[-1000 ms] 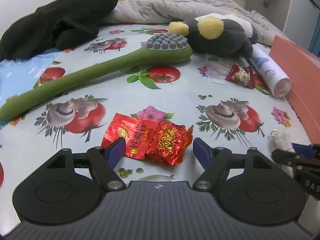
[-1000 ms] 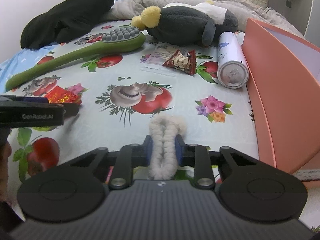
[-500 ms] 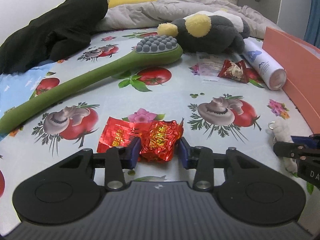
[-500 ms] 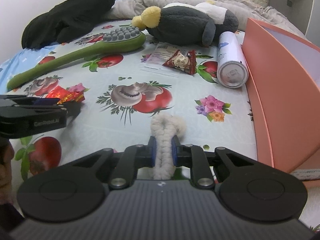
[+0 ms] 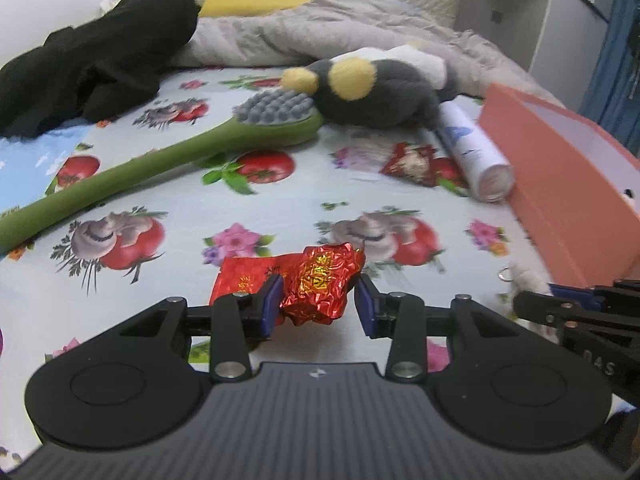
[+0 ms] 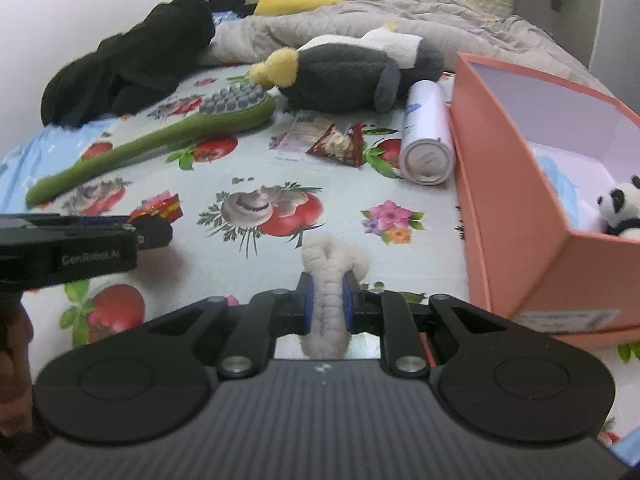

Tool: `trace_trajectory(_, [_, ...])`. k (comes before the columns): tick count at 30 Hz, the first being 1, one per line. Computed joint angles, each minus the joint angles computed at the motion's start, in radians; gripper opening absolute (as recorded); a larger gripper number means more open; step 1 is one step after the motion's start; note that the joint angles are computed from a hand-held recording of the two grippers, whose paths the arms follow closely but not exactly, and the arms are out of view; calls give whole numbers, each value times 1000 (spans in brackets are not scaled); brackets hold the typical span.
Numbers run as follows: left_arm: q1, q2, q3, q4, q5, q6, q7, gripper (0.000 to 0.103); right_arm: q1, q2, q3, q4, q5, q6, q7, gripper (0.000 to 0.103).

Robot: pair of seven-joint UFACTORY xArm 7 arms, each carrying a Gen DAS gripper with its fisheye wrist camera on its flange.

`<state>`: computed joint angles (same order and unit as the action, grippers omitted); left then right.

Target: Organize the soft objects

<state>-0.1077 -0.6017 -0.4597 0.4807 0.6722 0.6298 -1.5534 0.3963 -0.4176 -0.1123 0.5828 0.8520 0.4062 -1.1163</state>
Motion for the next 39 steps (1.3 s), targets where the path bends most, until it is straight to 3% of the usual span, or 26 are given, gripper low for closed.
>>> trace_trajectory(5, [-34, -7, 4, 32, -43, -14, 3, 45, -38, -61, 2, -8, -47, 34, 75, 18])
trace_trajectory(13, [-54, -13, 13, 116, -100, 12, 84, 45, -34, -132, -31, 25, -102, 80, 154, 18])
trace_trajectory(20, [-28, 7, 8, 244, -126, 26, 146, 45, -40, -141, -54, 116, -119, 108, 173, 18])
trace_trajectory(29, [20, 154, -22, 484, -60, 54, 176, 45, -49, -68, -105, 286, -80, 126, 158, 18])
trace_trajectory(39, [-44, 436, 18, 808, 74, 97, 191, 45, -141, 113, -126, 520, 32, 192, 80, 18])
